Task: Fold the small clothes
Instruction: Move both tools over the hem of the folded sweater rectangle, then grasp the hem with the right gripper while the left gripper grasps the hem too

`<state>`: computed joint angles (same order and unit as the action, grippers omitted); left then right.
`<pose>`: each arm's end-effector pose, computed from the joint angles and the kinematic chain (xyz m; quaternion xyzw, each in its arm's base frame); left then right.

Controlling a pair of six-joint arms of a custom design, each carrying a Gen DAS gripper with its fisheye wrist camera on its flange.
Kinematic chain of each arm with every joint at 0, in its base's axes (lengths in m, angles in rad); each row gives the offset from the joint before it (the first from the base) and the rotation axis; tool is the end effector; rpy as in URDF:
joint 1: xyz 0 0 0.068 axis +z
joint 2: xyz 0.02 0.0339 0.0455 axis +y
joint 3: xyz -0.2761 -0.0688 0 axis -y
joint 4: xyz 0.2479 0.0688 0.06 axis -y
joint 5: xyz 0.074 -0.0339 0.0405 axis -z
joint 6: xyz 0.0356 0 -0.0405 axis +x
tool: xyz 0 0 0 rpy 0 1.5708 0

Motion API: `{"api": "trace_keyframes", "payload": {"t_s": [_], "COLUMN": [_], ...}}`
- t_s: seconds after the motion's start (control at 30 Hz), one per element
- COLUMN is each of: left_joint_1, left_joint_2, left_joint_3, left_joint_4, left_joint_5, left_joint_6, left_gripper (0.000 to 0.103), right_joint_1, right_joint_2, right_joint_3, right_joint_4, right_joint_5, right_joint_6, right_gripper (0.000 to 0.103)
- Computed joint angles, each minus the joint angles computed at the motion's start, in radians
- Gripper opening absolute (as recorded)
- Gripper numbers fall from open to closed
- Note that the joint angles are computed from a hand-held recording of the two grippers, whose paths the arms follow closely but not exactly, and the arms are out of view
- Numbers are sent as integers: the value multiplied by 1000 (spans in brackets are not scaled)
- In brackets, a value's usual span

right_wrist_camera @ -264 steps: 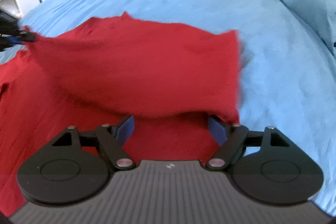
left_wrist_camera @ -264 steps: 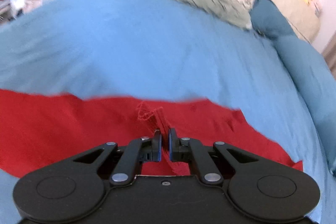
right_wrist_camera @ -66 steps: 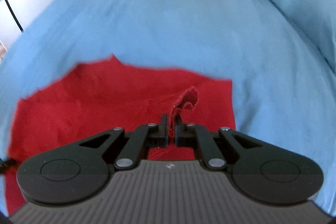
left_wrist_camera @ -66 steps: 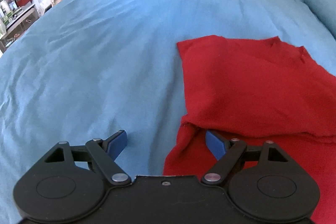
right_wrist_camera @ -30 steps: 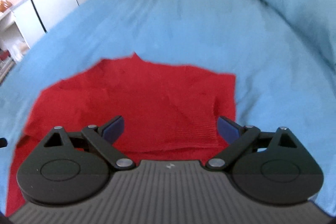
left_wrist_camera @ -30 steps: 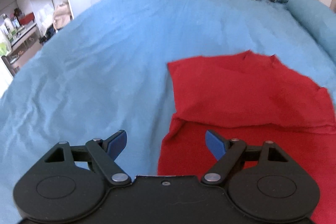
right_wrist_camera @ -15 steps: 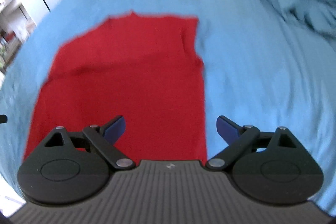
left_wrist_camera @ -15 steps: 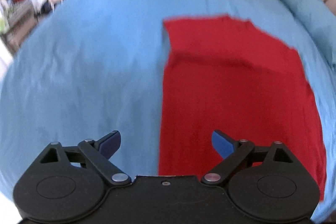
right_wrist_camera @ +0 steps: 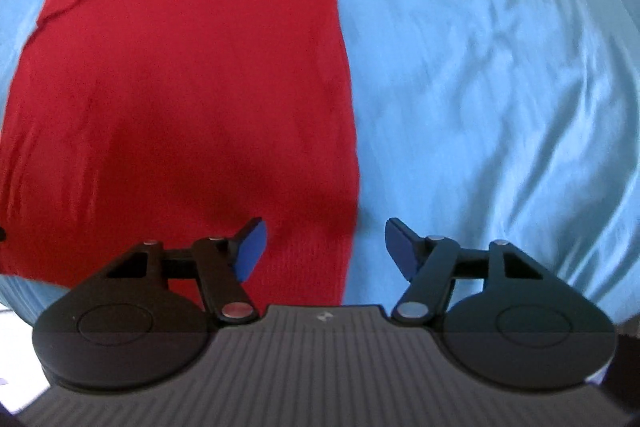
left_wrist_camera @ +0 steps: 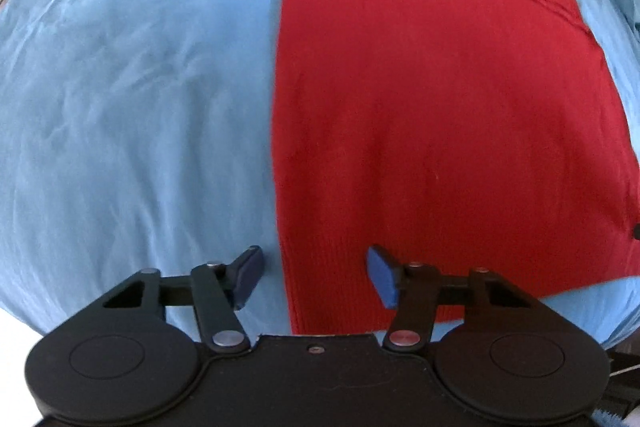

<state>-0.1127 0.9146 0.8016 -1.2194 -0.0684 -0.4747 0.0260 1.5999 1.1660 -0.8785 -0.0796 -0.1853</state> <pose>0.1299 -0.0123 0.2575 -0.1826 0.9754 -0.0019 0.1236 0.3060 0.0108 0.2339 -0.1096 0.9848 0.0291 0.1315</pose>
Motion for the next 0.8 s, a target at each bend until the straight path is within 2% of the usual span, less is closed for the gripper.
{"api": "trace_keyframes", "payload": {"t_s": [0.07, 0.17, 0.23, 0.3, 0.5, 0.57, 0.63, 0.67, 0.8], "left_joint_1": [-17, -34, -92, -111, -41, -35, -21, 24, 18], "left_joint_2": [7, 13, 21, 19, -30, -23, -8, -2, 19], "left_joint_3": [-1, 4, 1, -12, -66, -68, -56, -46, 48], "left_joint_4": [4, -3, -7, 0, 27, 27, 26, 21, -29], "left_joint_5": [-8, -8, -26, -25, 22, 26, 39, 47, 37], "left_joint_6": [-2, -3, -39, -52, -39, -28, -22, 19, 51], "left_gripper": [56, 48, 46, 41, 32, 22, 8, 7, 6], "right_joint_1": [-8, -22, -16, -8, 16, 19, 14, 12, 39], "right_joint_2": [-10, -20, -31, -37, -46, -48, -45, -42, -60], "right_joint_3": [-31, -58, -73, -84, -88, -91, -89, -85, -46], "right_joint_4": [-2, -22, -26, -25, -19, -20, -24, -27, -64], "right_joint_5": [12, 6, 5, 6, -10, -10, -20, -24, -8], "right_joint_6": [-4, -16, -17, -9, -13, -13, -9, -15, -53], "right_gripper": [77, 67, 64, 58, 40, 39, 31, 24, 22]}}
